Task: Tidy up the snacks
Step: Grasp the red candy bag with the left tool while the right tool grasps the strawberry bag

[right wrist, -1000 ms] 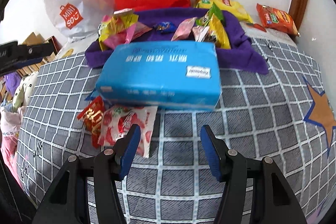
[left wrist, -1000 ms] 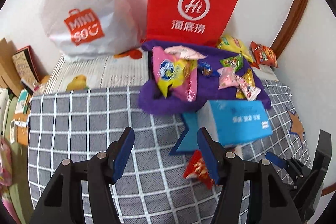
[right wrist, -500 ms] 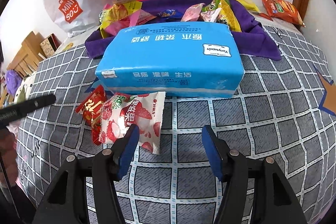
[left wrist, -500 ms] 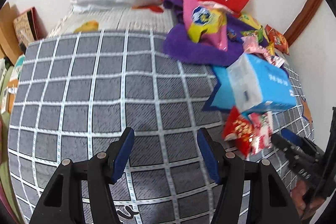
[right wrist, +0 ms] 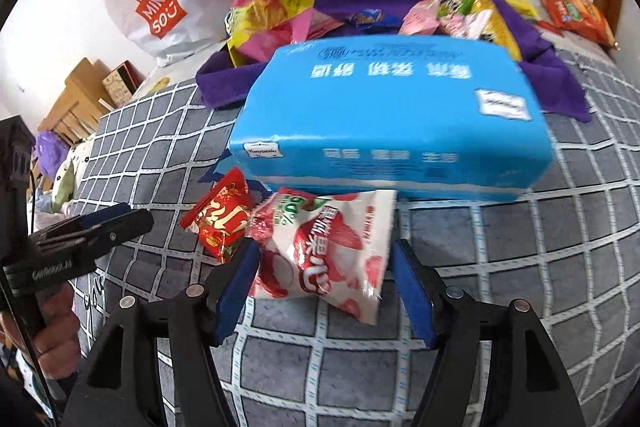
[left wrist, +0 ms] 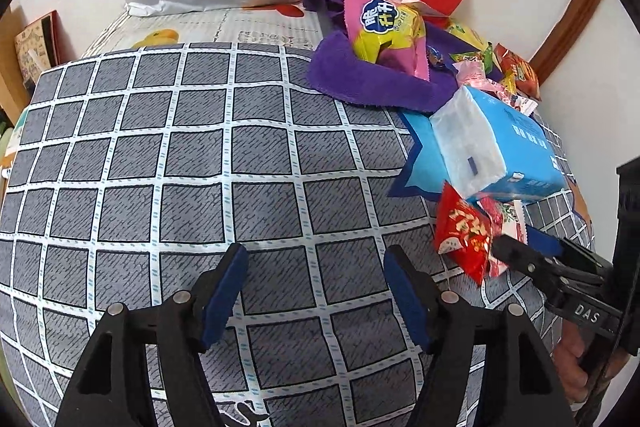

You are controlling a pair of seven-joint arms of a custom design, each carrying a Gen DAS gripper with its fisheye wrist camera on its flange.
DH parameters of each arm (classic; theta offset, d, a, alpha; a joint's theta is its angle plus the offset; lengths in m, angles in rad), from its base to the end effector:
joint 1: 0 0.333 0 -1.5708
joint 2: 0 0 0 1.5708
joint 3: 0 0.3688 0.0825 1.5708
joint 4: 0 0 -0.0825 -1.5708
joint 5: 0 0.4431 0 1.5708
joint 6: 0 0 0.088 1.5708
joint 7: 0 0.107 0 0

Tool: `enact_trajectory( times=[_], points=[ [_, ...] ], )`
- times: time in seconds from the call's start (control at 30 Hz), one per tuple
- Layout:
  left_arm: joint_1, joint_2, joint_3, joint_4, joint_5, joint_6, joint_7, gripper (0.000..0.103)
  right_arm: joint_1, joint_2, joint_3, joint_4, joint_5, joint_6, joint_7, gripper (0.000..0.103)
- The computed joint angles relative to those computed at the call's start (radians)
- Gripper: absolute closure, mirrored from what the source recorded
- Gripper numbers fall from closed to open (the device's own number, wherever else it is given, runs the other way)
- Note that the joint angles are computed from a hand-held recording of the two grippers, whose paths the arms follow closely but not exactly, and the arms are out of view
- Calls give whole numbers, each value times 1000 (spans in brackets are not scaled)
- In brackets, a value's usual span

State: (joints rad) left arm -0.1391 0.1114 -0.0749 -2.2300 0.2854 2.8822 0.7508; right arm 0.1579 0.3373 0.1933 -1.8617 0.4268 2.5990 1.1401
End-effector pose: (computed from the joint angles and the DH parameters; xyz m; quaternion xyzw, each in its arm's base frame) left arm 0.6097 -0.1483 0.3931 -0.7890 0.5502 -0.2375 0.1358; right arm 0.6905 0.2315 0.3979 -0.8142 0.5196 -0.0243 0.2579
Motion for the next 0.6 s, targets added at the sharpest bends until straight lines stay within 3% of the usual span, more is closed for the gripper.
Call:
enact_trajectory(
  times=[0.2, 0.3, 0.47, 0.6],
  points=[
    [-12, 6, 9, 16, 52, -29, -42, 33, 54, 7, -27, -22, -134, 89, 54, 31],
    [-13, 7, 5, 25, 62, -50, -48, 33, 85, -3, -48, -58, -261, 164, 85, 43],
    [-11, -16, -3, 13, 72, -44, -64, 34, -31, -30, 58, -94, -113, 174, -75, 58],
    [-19, -25, -14, 31, 151, -34, -92, 34, -58, -58, 56, -111, -19, 156, -158, 62]
  ],
)
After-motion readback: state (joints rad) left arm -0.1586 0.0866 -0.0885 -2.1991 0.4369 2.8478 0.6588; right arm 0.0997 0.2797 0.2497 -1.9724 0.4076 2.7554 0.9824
